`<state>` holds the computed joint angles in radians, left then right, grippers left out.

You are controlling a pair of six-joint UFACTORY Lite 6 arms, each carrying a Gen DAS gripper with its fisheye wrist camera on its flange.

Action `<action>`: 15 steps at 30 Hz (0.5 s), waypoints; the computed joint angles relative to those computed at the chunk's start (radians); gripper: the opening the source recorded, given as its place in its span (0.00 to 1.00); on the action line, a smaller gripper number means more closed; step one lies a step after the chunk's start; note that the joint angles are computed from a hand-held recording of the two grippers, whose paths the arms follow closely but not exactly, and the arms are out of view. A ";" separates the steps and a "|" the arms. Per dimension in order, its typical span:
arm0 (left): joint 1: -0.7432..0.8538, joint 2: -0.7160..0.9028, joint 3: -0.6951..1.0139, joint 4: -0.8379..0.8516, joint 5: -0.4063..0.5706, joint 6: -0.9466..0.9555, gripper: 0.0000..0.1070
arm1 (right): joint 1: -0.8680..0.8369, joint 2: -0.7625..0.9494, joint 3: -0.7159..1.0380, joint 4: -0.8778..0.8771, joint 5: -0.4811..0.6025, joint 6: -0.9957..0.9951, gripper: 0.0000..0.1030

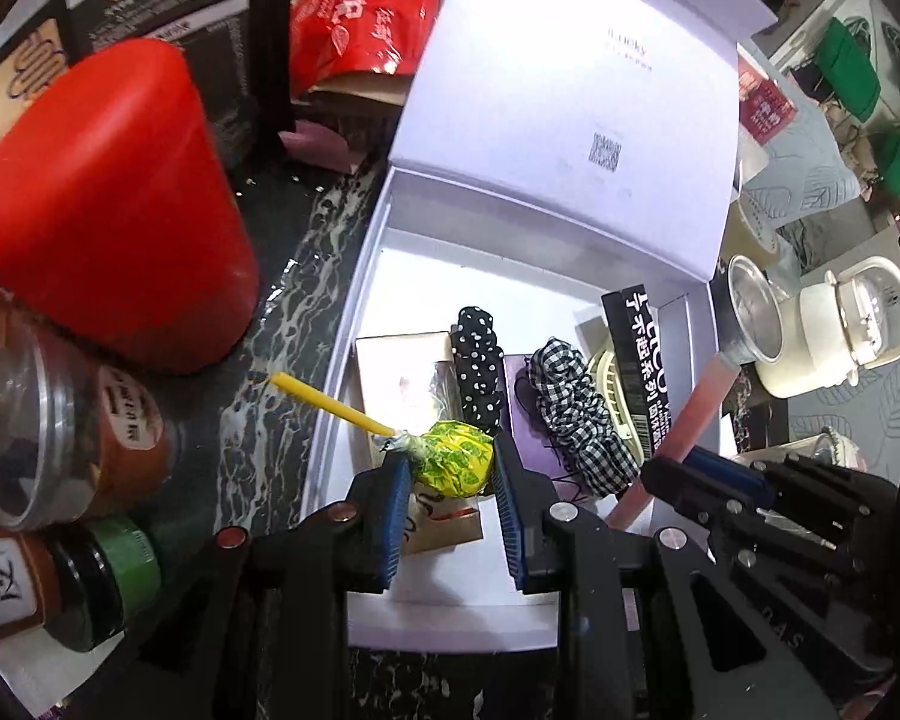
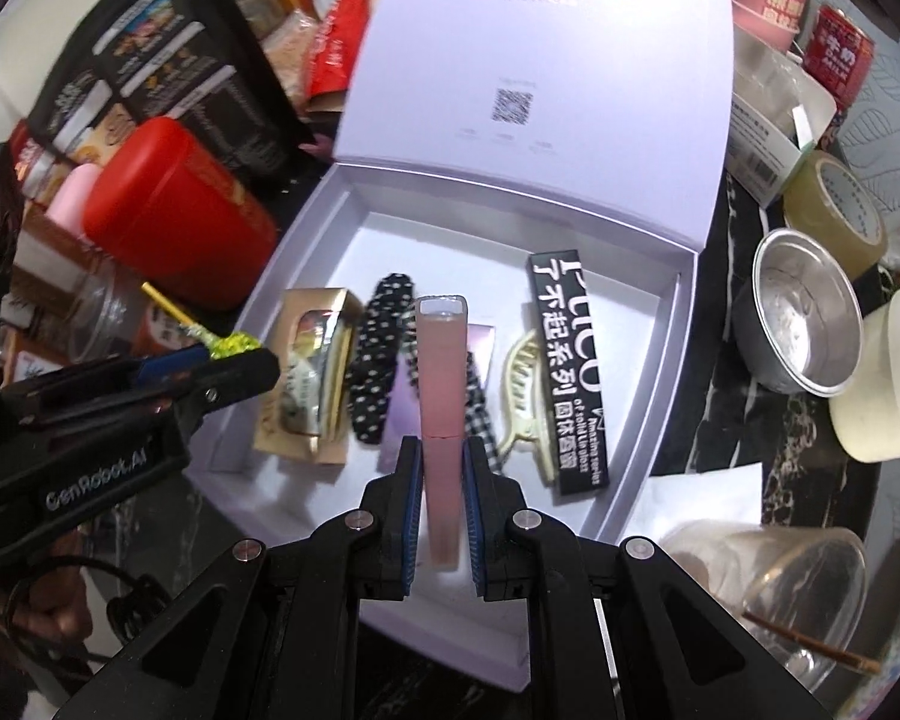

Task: Organize rigid objects
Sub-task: 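Carry the lollipop and pink comb over the gift box with both grippers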

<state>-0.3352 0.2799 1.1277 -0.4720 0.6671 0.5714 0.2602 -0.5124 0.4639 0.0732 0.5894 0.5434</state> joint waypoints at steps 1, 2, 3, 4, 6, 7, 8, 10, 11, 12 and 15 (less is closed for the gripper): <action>-0.006 0.012 0.005 -0.002 -0.006 0.004 0.25 | -0.012 0.018 -0.002 0.003 -0.012 -0.010 0.13; -0.011 0.027 0.012 -0.003 -0.010 0.007 0.25 | -0.019 0.033 -0.003 0.001 -0.022 -0.012 0.13; -0.017 0.043 0.021 -0.006 -0.015 0.013 0.25 | -0.028 0.050 -0.004 0.005 -0.033 -0.021 0.13; -0.022 0.053 0.027 -0.006 -0.016 0.013 0.25 | -0.039 0.066 -0.005 0.016 -0.047 -0.038 0.13; -0.031 0.089 0.050 -0.007 -0.023 0.013 0.25 | -0.058 0.101 -0.003 0.040 -0.075 -0.067 0.13; -0.032 0.105 0.062 -0.008 -0.022 0.016 0.25 | -0.062 0.114 -0.002 0.040 -0.086 -0.070 0.13; -0.033 0.120 0.072 -0.009 -0.022 0.020 0.25 | -0.063 0.126 0.000 0.036 -0.095 -0.069 0.13; -0.038 0.141 0.089 -0.022 -0.027 0.037 0.25 | -0.065 0.156 0.010 0.018 -0.113 -0.060 0.13; -0.045 0.144 0.093 -0.023 -0.035 0.041 0.25 | -0.067 0.165 0.013 0.013 -0.117 -0.058 0.13; -0.054 0.151 0.102 -0.012 -0.042 0.037 0.25 | -0.071 0.181 0.019 0.009 -0.126 -0.058 0.13; -0.068 0.176 0.136 -0.007 -0.039 0.030 0.25 | -0.089 0.224 0.032 0.011 -0.152 -0.078 0.13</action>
